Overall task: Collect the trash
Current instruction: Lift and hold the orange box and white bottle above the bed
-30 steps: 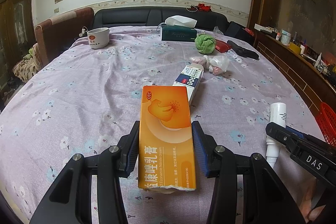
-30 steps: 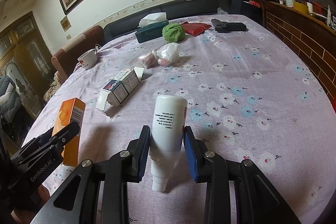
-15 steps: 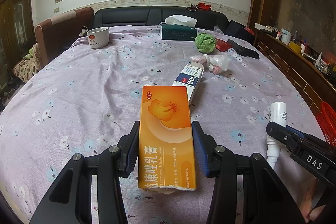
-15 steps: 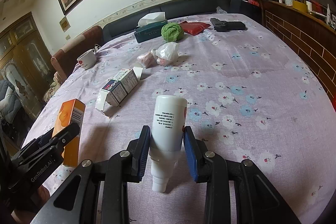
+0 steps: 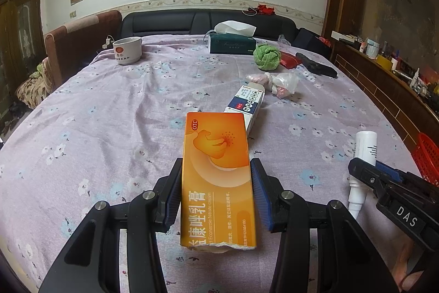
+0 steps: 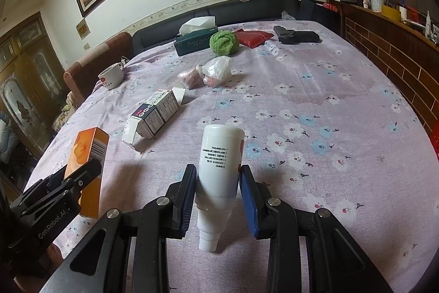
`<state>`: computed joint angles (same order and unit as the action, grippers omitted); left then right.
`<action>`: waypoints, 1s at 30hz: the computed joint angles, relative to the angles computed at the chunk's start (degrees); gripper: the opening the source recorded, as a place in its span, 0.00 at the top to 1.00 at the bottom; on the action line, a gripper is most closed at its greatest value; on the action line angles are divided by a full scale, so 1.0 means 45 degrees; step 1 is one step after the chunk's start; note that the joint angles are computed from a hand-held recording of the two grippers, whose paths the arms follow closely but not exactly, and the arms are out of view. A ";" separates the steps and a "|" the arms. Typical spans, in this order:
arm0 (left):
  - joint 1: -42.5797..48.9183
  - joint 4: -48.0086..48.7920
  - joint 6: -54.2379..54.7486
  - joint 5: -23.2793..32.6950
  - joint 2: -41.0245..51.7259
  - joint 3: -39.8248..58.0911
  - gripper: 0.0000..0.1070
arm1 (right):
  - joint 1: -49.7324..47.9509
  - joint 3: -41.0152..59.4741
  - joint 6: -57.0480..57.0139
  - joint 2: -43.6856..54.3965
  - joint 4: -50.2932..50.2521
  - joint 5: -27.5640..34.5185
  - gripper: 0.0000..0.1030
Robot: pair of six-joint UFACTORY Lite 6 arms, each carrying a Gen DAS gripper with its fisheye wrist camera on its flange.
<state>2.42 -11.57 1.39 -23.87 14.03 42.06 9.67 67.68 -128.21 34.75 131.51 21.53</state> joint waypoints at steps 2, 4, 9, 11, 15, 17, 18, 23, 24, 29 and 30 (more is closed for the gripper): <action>0.0074 0.0208 -0.0206 -0.0002 -0.0035 -0.0044 0.58 | 0.0153 -0.0161 -0.0828 -0.0162 0.0797 -0.0149 0.67; 0.0041 0.0140 -0.0106 -0.0025 -0.0101 -0.0115 0.58 | 0.0404 -0.0347 -0.2270 -0.0370 0.2183 -0.0392 0.67; -0.0143 -0.0453 0.0411 -0.0130 -0.0301 -0.0288 0.58 | 0.0749 -0.0942 -0.5778 -0.1005 0.5440 -0.0626 0.67; -0.0210 -0.0574 0.0532 -0.0151 -0.0349 -0.0343 0.58 | 0.0852 -0.1102 -0.6863 -0.1209 0.6463 -0.0667 0.67; -0.0360 -0.0779 0.0748 -0.0155 -0.0446 -0.0434 0.58 | 0.1016 -0.1573 -0.8686 -0.1681 0.8148 -0.0519 0.67; -0.0413 -0.0823 0.0753 -0.0140 -0.0559 -0.0501 0.58 | 0.1055 -0.1724 -0.9040 -0.1851 0.8478 -0.0458 0.68; -0.0434 -0.0851 0.0765 -0.0141 -0.0594 -0.0517 0.58 | 0.1080 -0.1812 -0.9344 -0.1925 0.8765 -0.0403 0.68; -0.0574 -0.1120 0.0993 -0.0139 -0.0792 -0.0642 0.58 | 0.1061 -0.2030 -0.9442 -0.2120 0.8825 -0.0332 0.68; -0.0602 -0.1177 0.1047 -0.0123 -0.0790 -0.0620 0.58 | 0.1063 -0.2091 -0.9470 -0.2168 0.8854 -0.0305 0.68; -0.0844 -0.1588 0.1419 -0.0087 -0.0938 -0.0658 0.58 | 0.1038 -0.2315 -0.9464 -0.2335 0.8860 -0.0199 0.68; -0.0928 -0.1742 0.1556 -0.0097 -0.0984 -0.0678 0.58 | 0.1048 -0.2293 -0.9502 -0.2322 0.8907 -0.0212 0.68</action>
